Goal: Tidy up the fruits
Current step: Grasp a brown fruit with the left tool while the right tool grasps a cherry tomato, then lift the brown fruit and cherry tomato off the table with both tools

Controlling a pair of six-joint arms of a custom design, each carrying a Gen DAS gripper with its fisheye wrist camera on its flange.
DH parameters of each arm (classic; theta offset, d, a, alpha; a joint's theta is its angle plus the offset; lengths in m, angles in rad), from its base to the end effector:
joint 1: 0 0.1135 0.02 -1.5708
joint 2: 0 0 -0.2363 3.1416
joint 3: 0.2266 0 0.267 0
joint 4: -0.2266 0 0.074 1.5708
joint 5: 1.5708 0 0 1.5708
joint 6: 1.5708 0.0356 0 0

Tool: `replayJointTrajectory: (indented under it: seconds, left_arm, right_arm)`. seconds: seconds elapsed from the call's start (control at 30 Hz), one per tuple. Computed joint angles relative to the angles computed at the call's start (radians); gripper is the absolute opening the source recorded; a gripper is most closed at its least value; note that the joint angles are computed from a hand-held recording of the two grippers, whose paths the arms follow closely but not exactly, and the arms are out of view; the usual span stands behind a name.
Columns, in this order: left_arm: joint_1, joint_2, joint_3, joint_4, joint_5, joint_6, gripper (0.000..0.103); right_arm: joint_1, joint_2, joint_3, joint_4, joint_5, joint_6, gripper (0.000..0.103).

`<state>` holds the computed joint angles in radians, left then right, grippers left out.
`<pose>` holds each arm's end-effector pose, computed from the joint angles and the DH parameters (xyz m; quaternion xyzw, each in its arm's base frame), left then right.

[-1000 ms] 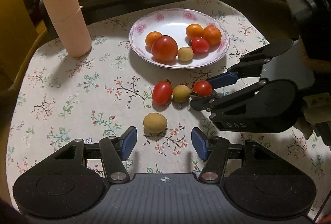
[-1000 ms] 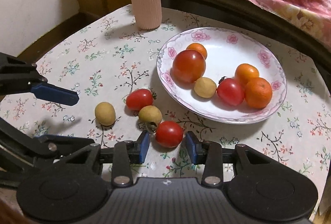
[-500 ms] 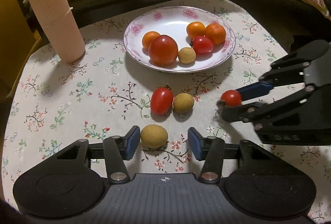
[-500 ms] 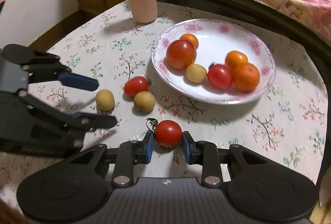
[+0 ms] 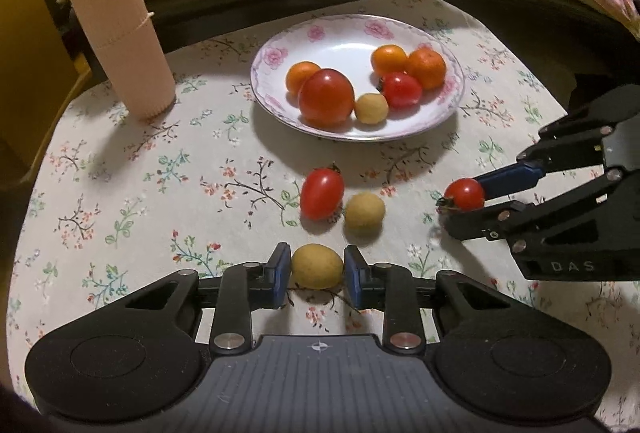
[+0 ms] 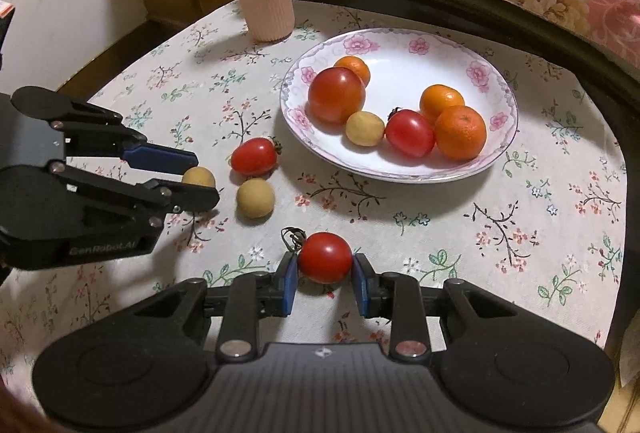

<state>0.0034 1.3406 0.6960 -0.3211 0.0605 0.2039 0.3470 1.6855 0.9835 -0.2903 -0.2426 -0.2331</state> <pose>0.2724 -0.0012 0.1451 0.1045 0.9484 0.0021 0.2992 0.3204 0.1250 0.1351 -0.3052 0.9018 0.1319 0.2761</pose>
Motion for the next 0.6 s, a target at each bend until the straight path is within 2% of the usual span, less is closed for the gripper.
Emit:
replayJointTrajectory:
  seconds: [0.17, 0.6]
  left_arm:
    - [-0.002, 0.044, 0.014, 0.005, -0.007, -0.006, 0.039]
    - [-0.018, 0.031, 0.008, 0.003, 0.002, 0.003, 0.036]
  right_arm:
    - [0.013, -0.003, -0.010, 0.000, 0.004, -0.006, 0.031]
    - [0.012, -0.011, -0.023, 0.011, 0.001, -0.023, 0.031]
